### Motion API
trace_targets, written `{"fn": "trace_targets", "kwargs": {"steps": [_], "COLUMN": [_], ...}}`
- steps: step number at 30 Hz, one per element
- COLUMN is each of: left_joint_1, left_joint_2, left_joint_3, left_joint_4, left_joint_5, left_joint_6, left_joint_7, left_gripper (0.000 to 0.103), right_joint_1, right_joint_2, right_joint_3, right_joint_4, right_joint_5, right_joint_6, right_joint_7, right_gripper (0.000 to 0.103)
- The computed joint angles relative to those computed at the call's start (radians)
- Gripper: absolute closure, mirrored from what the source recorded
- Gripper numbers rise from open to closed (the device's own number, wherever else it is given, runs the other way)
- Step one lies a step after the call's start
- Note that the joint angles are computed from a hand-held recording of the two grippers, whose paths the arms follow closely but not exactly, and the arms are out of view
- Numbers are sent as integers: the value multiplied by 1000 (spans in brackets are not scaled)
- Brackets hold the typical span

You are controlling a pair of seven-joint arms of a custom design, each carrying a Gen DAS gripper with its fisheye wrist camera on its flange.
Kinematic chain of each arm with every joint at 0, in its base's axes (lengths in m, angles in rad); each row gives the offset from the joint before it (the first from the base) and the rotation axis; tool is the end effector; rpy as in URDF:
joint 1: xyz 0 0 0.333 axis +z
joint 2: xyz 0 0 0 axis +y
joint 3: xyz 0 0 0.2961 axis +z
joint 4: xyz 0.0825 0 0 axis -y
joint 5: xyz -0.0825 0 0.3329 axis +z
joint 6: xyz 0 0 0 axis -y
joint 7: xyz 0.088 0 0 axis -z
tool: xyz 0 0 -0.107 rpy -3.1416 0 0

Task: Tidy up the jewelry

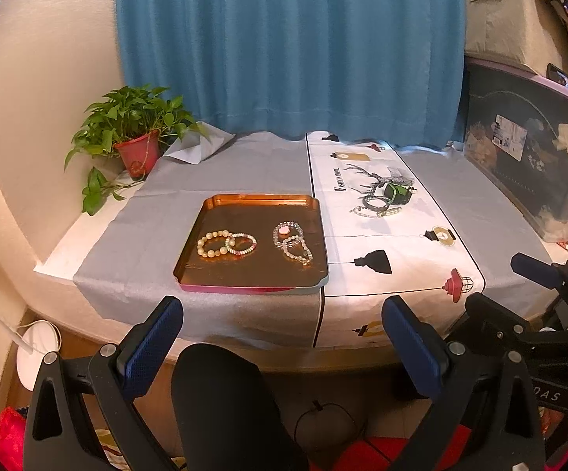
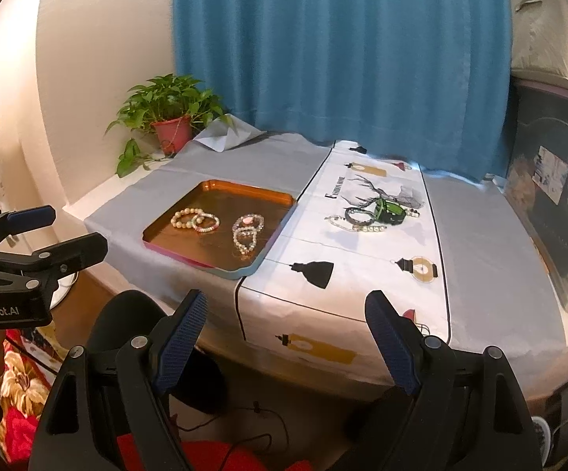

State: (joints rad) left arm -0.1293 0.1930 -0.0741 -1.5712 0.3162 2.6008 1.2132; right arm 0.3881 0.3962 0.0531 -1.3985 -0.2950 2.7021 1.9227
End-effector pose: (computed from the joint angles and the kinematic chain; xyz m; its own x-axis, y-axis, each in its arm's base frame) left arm 0.6053 -0.1263 0.6178 -0.0253 -0.9993 -0.0265 -0.6463 0.0366 -0.7622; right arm 0.6062 0.2885 0.5833 0.2839 -0.9588 -0.0127 -0.5781 -0.1606 -0.8000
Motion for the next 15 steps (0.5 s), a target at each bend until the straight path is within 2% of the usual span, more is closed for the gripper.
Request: {"fn": "trace_targets", "kwargs": {"steps": [15], "left_joint_1": [-16], "left_joint_2": [84], "left_joint_3": [7], "left_joint_4": [114], "left_joint_5": [-31], "left_joint_6": [-61], "left_joint_7": [50], "left_gripper": [2], "right_joint_1": [-16], "right_joint_2": [38], "right_joint_3": [-3], "right_joint_4": [36], "right_joint_5": [30], "right_joint_6": [-21], "right_joint_7": [-9], "right_gripper": [20]}}
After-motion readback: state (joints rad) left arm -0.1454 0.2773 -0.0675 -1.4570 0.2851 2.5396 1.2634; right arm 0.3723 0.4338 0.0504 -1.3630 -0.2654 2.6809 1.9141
